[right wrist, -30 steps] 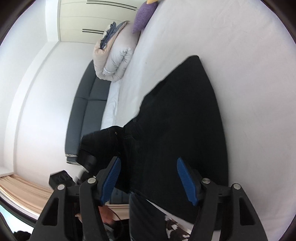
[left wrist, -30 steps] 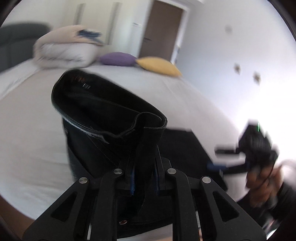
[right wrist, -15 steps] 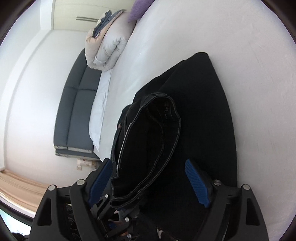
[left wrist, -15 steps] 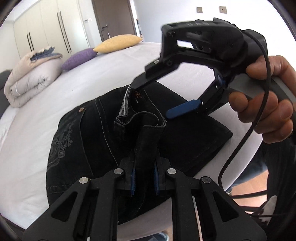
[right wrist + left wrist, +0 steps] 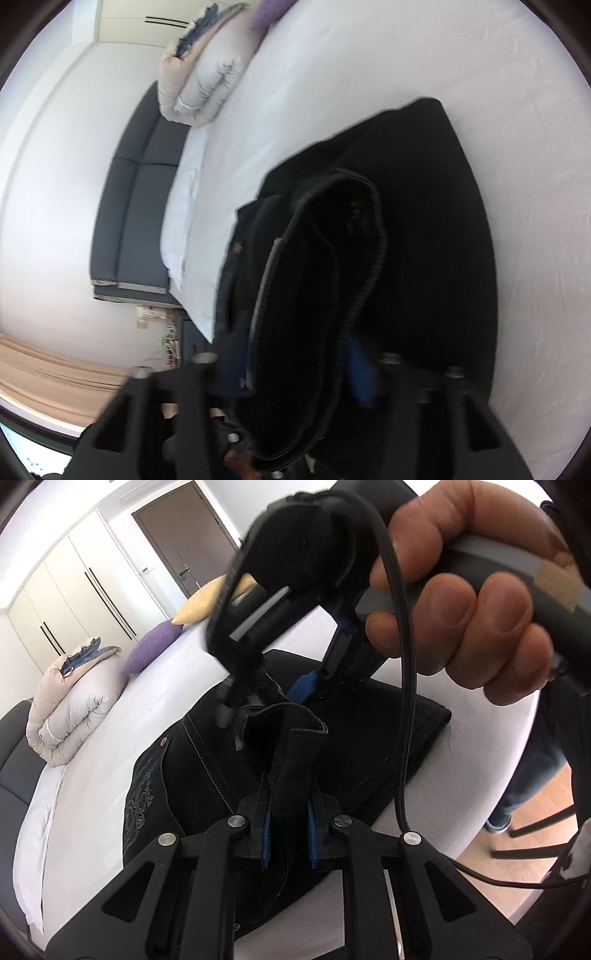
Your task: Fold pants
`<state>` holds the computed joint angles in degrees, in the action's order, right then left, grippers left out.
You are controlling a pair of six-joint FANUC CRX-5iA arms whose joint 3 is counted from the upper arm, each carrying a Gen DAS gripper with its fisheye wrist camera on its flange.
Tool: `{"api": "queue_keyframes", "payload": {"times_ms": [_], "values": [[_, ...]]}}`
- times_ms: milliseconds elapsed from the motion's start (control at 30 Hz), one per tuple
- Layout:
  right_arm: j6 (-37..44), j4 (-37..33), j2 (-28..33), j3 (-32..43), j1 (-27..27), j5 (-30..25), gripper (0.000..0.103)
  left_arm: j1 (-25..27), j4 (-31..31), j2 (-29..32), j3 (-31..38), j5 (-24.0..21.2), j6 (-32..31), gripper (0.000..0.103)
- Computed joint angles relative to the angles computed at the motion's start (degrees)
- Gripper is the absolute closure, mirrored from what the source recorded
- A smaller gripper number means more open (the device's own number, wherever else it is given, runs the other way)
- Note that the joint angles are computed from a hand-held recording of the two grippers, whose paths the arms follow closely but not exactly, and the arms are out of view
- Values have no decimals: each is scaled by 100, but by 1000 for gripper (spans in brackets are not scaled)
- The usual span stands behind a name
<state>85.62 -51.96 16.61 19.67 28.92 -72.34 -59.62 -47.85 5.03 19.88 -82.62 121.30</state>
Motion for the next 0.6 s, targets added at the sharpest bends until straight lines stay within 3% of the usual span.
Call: {"api": "queue_keyframes", "payload": {"times_ms": [33,367,600], "values": [[24,49,-10,-17,9,39,88,-30,-6,24,18,-10,22,90],[704,228,-161,-23,-129,174,89,-76,101,341,421,186,-230,90],[872,-28,-226,-234,-428,242,89,-160,209,690,857,210,-443,90]]}}
